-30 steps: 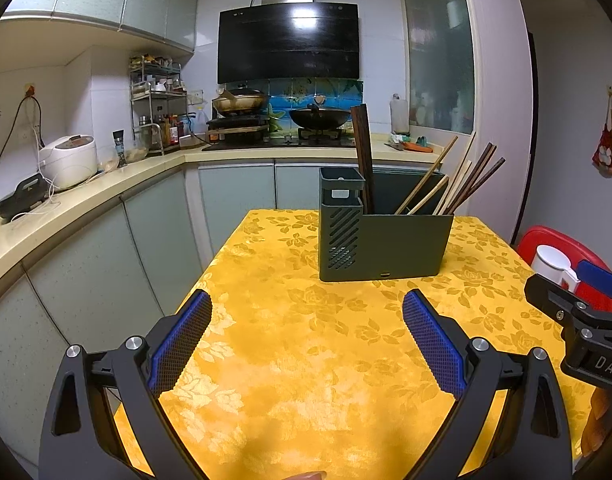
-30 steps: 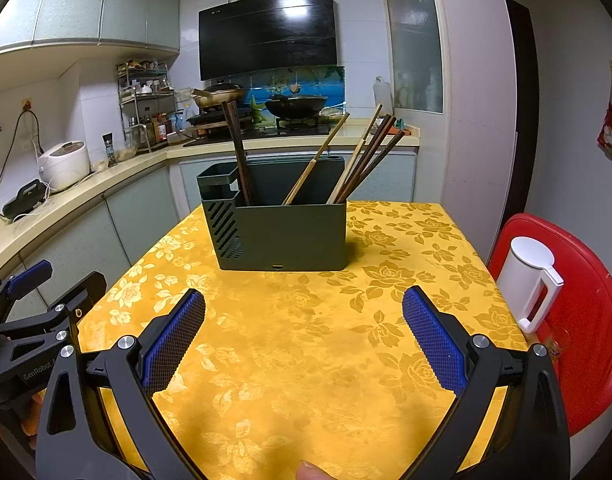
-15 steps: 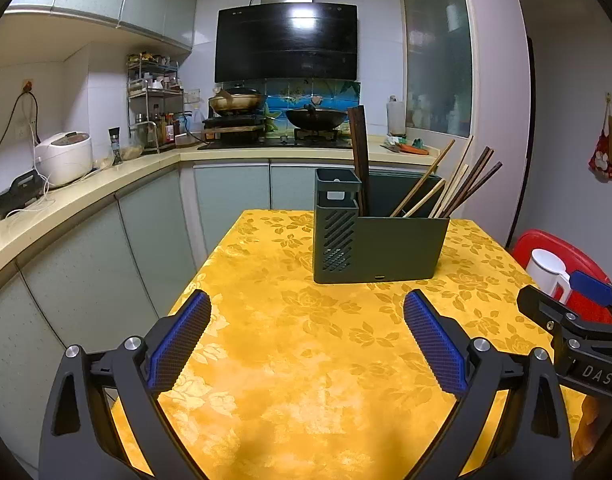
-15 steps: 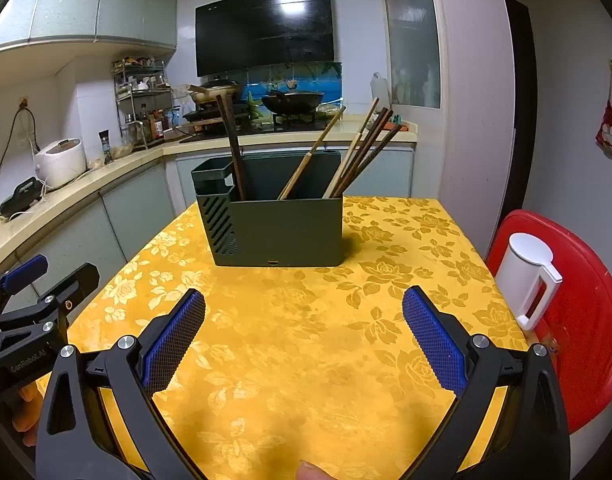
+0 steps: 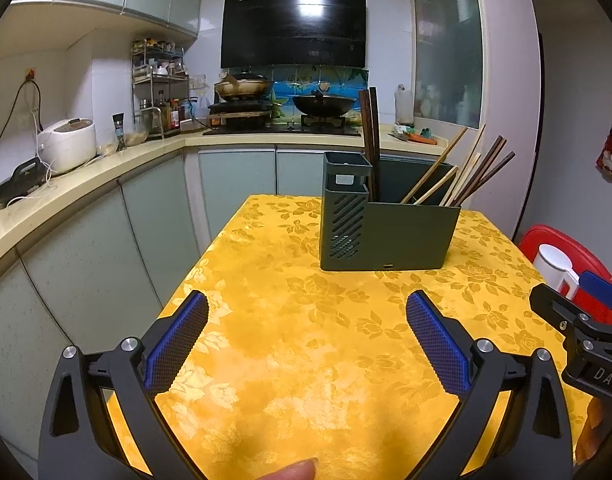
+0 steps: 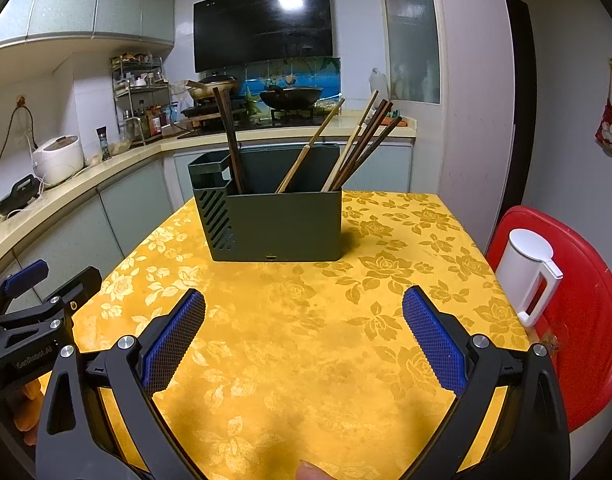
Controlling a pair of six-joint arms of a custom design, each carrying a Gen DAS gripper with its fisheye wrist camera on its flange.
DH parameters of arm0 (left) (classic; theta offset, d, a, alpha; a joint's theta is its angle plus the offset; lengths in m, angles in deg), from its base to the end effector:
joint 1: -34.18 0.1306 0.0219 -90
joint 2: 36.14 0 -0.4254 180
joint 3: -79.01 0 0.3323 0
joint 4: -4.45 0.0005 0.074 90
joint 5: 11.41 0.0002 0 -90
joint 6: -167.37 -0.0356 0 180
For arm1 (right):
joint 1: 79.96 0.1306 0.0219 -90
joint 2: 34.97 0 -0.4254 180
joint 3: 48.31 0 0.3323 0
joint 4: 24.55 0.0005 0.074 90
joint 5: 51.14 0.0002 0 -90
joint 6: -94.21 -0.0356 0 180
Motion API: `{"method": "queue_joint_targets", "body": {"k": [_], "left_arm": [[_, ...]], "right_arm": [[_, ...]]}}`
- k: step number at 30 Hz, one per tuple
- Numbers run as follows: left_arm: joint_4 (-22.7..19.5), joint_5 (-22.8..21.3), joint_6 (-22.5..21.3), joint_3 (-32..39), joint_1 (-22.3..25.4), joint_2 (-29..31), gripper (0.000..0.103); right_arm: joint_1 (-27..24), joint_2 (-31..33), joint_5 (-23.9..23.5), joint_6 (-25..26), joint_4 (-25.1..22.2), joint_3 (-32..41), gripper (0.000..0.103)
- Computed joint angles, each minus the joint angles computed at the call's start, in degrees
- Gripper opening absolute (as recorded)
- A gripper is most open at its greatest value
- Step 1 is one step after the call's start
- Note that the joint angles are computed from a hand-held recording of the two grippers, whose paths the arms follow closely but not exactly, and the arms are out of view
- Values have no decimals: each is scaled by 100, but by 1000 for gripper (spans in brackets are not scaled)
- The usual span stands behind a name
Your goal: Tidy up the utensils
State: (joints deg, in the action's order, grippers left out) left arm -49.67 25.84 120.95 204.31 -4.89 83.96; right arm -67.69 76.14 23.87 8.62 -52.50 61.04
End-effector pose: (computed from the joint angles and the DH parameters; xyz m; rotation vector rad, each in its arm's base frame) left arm 0.5057 -0.3747 0.4566 -0.4544 2.0031 0.2524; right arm 0.5857 0.1363 0.4634 -0.4597 2.0383 0.3564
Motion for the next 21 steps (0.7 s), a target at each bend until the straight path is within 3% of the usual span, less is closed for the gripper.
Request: {"method": "queue_joint_targets", "body": {"k": [10,16,21], "left_arm": [[-119,209,64,-10,75,78,96],[-429,638,243,43,256,290,96],[-634,1075,301,138,480,507,96]], "right_arm": [[124,30,166,139,-81,-164,96],[246,41,413,283,-202,-592,96],[287,-177,632,148,286,-1445,96]]}}
